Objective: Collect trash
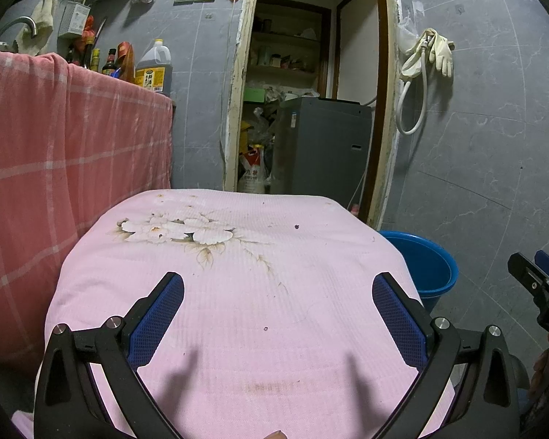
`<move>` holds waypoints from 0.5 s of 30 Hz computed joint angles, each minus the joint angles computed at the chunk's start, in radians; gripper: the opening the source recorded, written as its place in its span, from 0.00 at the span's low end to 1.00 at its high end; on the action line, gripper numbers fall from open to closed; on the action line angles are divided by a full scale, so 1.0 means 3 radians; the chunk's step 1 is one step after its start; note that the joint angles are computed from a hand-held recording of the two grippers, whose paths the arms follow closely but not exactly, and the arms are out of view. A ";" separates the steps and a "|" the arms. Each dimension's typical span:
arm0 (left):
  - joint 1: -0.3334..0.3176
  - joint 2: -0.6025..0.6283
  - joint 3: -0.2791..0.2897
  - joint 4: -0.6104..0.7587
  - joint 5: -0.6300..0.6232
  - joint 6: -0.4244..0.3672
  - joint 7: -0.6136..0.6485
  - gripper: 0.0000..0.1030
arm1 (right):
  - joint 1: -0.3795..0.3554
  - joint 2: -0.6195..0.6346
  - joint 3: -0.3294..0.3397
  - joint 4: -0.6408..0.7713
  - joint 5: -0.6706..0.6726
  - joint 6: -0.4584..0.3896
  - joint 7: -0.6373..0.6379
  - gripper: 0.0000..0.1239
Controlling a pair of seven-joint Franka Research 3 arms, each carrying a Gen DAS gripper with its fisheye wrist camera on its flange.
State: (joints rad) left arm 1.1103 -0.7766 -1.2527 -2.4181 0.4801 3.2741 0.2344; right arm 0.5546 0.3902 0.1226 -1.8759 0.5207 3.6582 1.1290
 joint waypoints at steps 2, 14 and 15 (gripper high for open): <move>0.0001 0.0003 0.0000 0.0000 0.0000 0.0002 0.0005 0.98 | 0.0002 0.0000 -0.0001 0.0000 0.0001 0.0001 0.0000 0.83; -0.0001 -0.0109 0.0001 -0.0021 -0.0043 0.0001 -0.0052 0.98 | 0.0010 0.0003 -0.0004 -0.0012 0.0019 -0.0002 -0.0008 0.83; -0.0002 -0.0140 0.0002 -0.0025 -0.0049 -0.0002 -0.0066 0.98 | 0.0007 -0.0003 -0.0001 -0.0025 0.0012 0.0004 -0.0005 0.83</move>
State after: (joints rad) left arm 1.1096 -0.8185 -1.2522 -2.4257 0.4655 3.2735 0.2145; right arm 0.5569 0.3894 0.1224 -1.8833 0.5244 3.6593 1.1275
